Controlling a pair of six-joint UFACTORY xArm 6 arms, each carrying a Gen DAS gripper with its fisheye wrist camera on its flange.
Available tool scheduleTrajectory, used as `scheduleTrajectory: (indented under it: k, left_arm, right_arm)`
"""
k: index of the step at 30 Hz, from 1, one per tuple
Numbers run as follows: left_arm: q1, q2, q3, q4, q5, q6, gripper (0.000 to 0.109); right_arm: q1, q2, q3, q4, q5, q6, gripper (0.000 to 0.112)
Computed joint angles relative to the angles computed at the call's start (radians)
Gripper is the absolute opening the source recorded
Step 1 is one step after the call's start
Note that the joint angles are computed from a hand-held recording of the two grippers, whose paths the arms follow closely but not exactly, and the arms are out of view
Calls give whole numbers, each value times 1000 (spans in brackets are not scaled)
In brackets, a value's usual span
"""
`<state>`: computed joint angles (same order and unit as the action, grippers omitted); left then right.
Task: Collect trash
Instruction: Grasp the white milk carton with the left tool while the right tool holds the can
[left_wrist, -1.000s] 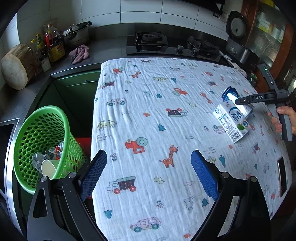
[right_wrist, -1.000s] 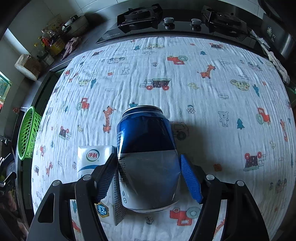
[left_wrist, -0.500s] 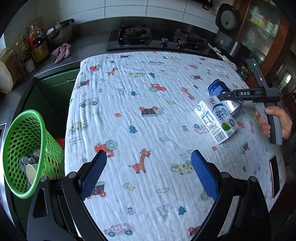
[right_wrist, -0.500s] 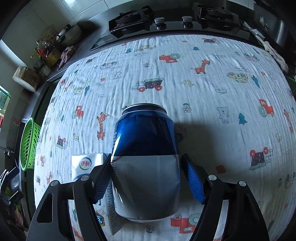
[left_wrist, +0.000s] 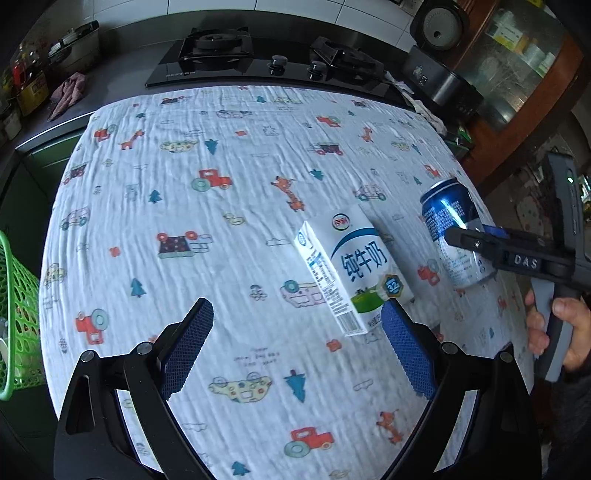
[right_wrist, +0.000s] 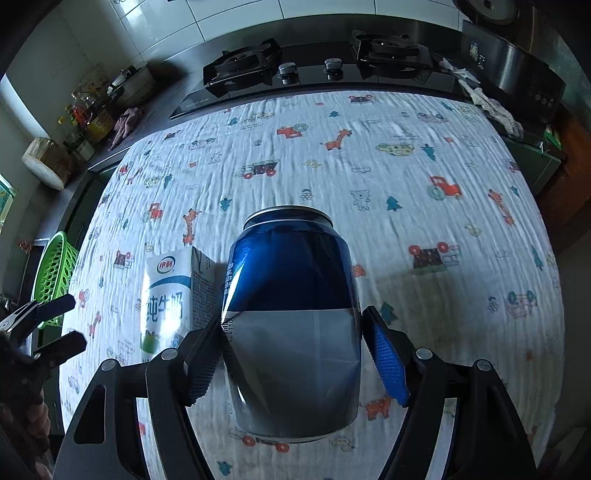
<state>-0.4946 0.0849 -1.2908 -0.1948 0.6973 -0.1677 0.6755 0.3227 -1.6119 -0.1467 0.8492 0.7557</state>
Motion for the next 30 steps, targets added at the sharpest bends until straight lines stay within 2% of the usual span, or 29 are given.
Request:
scheduleTrajectory:
  k: [5, 11, 16, 21, 24, 27, 30]
  left_arm:
    - [-38, 126, -149, 16, 48, -78, 90]
    - [-64, 292, -350, 77, 150, -199, 90]
    - [-77, 385, -462, 95, 215, -253, 81]
    - [-89, 428, -522, 132, 246, -291, 77]
    - [-101, 443, -551, 180, 273, -300, 70]
    - [-101, 421, -529, 182, 276, -287, 69]
    - [-92, 354, -441, 146, 230, -252, 68]
  right_arm:
    - [17, -113, 125, -42, -21, 53, 70]
    - [49, -213, 224, -92, -10, 114, 70]
    - [71, -272, 285, -109, -11, 153, 70]
    - [92, -297, 315, -124, 3, 184, 70]
    - [99, -306, 331, -124, 4, 199, 70]
    - [107, -309, 333, -124, 7, 208, 70]
    - [121, -307, 324, -129, 7, 218, 70]
